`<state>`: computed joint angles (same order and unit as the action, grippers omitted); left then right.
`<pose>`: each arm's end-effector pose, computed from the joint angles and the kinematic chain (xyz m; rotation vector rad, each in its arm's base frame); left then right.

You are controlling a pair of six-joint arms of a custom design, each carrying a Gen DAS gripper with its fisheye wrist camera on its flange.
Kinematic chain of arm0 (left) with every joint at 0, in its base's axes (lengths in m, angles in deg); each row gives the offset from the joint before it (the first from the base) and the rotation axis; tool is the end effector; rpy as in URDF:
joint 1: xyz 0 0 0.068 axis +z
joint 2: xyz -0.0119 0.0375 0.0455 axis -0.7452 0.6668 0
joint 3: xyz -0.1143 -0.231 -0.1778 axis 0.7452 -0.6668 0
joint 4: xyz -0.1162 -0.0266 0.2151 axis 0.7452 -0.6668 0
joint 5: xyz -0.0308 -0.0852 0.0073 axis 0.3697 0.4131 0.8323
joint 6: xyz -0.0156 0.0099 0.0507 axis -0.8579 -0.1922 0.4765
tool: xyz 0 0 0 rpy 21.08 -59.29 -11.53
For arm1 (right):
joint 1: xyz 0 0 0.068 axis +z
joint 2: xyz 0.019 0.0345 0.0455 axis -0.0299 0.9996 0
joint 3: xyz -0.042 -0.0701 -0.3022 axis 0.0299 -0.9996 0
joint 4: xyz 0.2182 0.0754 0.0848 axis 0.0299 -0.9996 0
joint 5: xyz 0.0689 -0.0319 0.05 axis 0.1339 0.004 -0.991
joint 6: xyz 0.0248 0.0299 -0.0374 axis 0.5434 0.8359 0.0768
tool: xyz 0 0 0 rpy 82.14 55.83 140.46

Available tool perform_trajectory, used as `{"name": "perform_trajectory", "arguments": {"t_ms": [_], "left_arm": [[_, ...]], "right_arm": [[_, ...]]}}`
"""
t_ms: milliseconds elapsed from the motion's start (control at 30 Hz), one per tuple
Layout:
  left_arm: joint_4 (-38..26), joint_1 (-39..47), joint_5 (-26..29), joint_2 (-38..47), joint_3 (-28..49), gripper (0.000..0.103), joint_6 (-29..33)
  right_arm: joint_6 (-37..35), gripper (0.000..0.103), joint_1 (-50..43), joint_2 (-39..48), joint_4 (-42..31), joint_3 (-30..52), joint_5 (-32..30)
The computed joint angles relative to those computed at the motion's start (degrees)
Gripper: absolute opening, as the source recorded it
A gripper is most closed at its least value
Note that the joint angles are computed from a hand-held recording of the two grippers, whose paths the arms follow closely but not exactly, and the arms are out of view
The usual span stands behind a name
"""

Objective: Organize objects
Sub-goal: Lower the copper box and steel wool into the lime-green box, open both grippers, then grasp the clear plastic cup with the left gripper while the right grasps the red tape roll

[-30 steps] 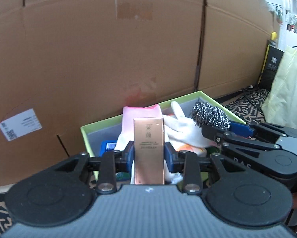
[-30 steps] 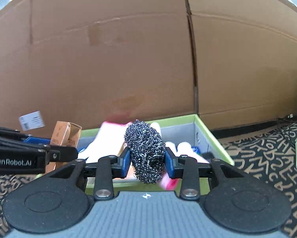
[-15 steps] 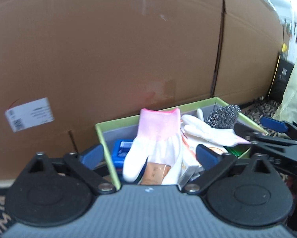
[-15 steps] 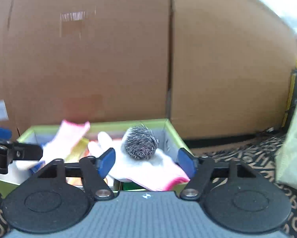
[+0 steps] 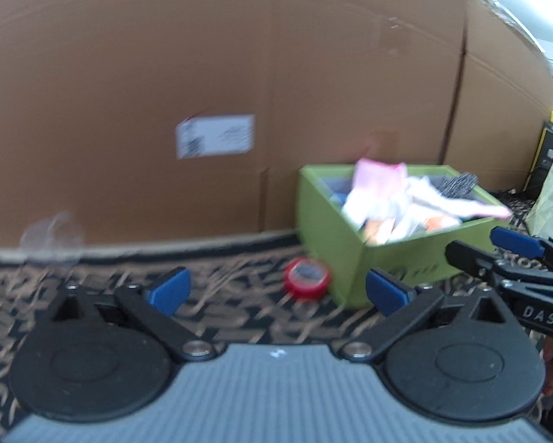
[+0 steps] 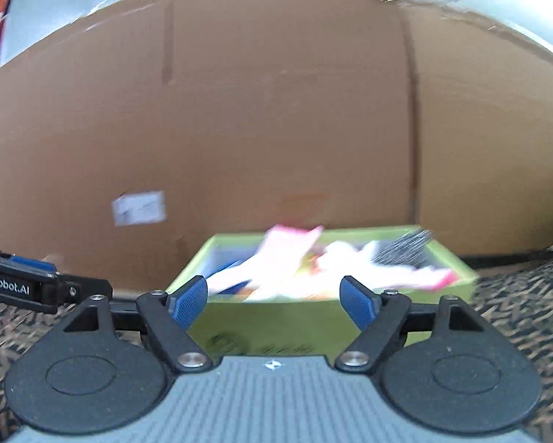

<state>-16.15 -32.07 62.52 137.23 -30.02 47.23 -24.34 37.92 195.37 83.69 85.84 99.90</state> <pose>0.3003 0.0672 0.1615 0.3023 2.0998 -0.2815 0.2033 0.1357 0.1262 0.1499 1.7872 -0.0478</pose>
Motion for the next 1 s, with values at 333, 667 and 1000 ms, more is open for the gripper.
{"name": "perform_trajectory", "arguments": {"t_ms": [333,667,1000], "left_arm": [[-4.00,12.48,4.44,4.31,-0.18,0.103,5.47],[-6.73,18.93,7.55,6.96,3.27,0.103,6.99],[-8.93,20.76,7.72,9.74,7.53,0.103,8.17]], "right_arm": [[10.26,0.082,7.21,3.53,-23.67,14.80,-3.45],[13.44,0.082,10.48,4.15,-39.26,24.54,-0.51],[13.52,0.082,9.22,7.92,-46.89,33.79,-2.20]]}}
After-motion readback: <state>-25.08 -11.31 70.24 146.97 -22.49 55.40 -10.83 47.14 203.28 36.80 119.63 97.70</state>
